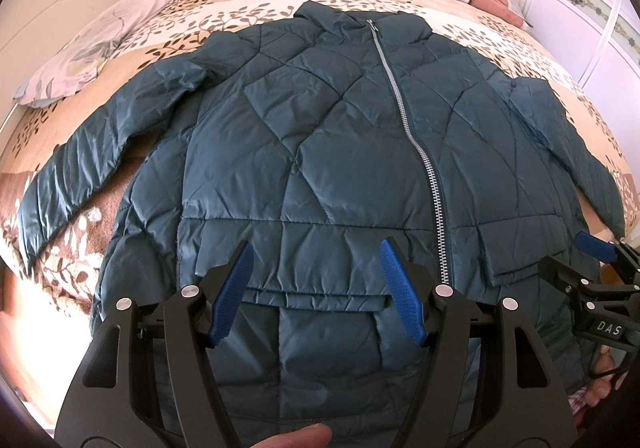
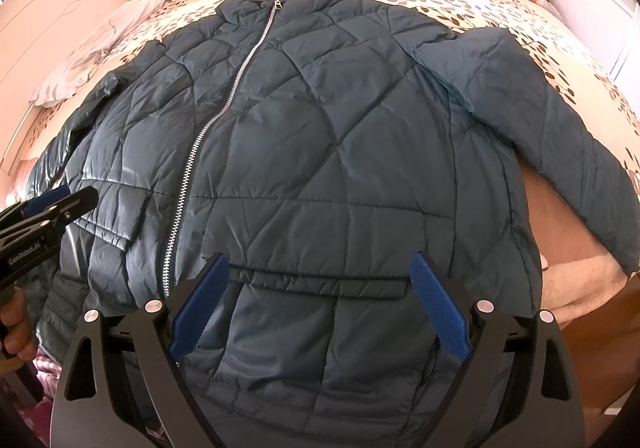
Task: Fold large clothes
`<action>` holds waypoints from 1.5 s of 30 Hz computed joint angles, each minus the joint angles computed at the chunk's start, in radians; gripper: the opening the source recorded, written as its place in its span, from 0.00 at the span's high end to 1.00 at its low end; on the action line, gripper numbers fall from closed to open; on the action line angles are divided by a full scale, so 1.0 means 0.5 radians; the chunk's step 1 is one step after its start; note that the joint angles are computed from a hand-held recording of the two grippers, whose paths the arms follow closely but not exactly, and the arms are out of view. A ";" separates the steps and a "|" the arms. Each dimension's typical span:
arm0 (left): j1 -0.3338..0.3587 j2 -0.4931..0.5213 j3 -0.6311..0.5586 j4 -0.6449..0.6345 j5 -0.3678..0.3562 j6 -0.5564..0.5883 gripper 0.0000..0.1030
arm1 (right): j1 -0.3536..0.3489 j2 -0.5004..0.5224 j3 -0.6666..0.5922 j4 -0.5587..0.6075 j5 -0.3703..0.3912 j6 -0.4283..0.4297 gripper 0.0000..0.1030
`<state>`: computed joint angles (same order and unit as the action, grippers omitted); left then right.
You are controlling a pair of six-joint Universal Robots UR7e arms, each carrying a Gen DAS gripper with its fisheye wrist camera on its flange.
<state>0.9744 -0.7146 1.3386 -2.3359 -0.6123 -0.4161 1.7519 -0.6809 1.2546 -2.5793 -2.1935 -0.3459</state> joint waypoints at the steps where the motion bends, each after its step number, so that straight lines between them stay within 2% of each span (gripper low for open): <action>1: 0.001 0.000 -0.001 0.000 0.000 0.002 0.36 | -0.001 0.001 -0.004 0.003 0.000 -0.002 0.13; 32: 0.001 0.003 -0.009 0.018 0.000 -0.012 0.36 | -0.005 0.001 -0.013 0.018 0.006 0.006 0.13; 45: 0.003 0.003 0.020 0.013 0.013 -0.020 0.36 | -0.030 -0.036 0.016 -0.108 0.017 0.019 0.13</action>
<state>0.9761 -0.7133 1.3485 -2.3295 -0.6057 -0.4261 1.7371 -0.6989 1.2625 -2.6334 -2.1850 -0.3364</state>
